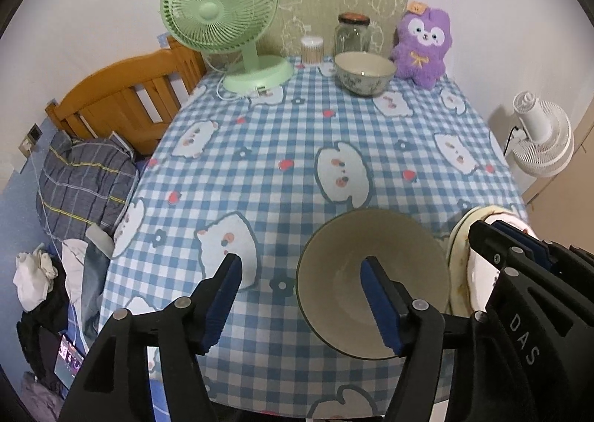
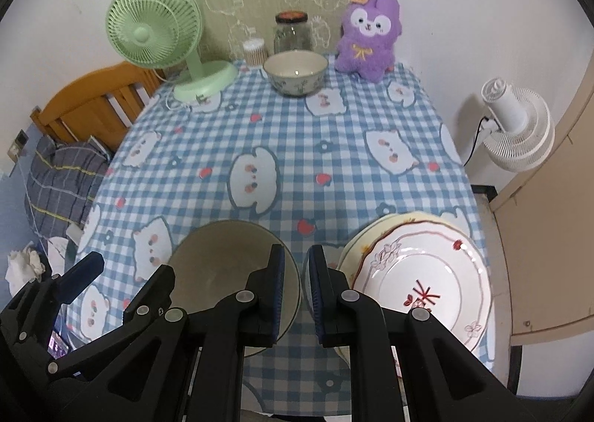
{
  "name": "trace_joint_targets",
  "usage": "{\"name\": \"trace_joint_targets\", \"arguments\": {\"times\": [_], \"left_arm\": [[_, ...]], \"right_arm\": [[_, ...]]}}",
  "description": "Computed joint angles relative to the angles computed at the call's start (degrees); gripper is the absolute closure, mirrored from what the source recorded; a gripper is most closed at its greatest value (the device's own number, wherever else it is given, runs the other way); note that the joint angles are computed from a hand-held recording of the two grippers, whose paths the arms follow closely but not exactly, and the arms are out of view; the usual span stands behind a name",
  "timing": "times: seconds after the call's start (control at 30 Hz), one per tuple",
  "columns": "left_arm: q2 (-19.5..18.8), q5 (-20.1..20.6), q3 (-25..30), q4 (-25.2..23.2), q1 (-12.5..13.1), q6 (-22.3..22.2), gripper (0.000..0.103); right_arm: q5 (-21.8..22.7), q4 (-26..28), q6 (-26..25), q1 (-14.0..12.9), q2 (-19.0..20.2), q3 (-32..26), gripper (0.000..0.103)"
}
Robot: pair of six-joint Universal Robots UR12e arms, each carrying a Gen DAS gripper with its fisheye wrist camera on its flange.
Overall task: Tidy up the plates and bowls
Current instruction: 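Lower the bowl into the first cream bowl and open both tools, then move both tools toward the patterned bowl beside the glass jar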
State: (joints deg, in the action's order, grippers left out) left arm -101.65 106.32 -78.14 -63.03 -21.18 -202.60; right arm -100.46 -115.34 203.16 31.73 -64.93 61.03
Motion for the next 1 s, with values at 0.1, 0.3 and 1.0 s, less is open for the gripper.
{"name": "trace_joint_targets", "arguments": {"times": [0.1,0.3,1.0], "left_arm": [[0.3,0.1,0.4,0.4,0.0,0.0,0.032],[0.6,0.3,1.3,1.5,0.0,1.5,0.031],[0.9,-2.6,5.1,5.0,2.0,8.3,0.021]], "right_arm": [[-0.5,-0.1,-0.5,0.1,-0.2,-0.7,0.086],[-1.9,-0.4,0.2,0.5,-0.3,-2.0,0.086],[-9.8,1.0,6.2,2.4,2.6,-11.2,0.038]]}}
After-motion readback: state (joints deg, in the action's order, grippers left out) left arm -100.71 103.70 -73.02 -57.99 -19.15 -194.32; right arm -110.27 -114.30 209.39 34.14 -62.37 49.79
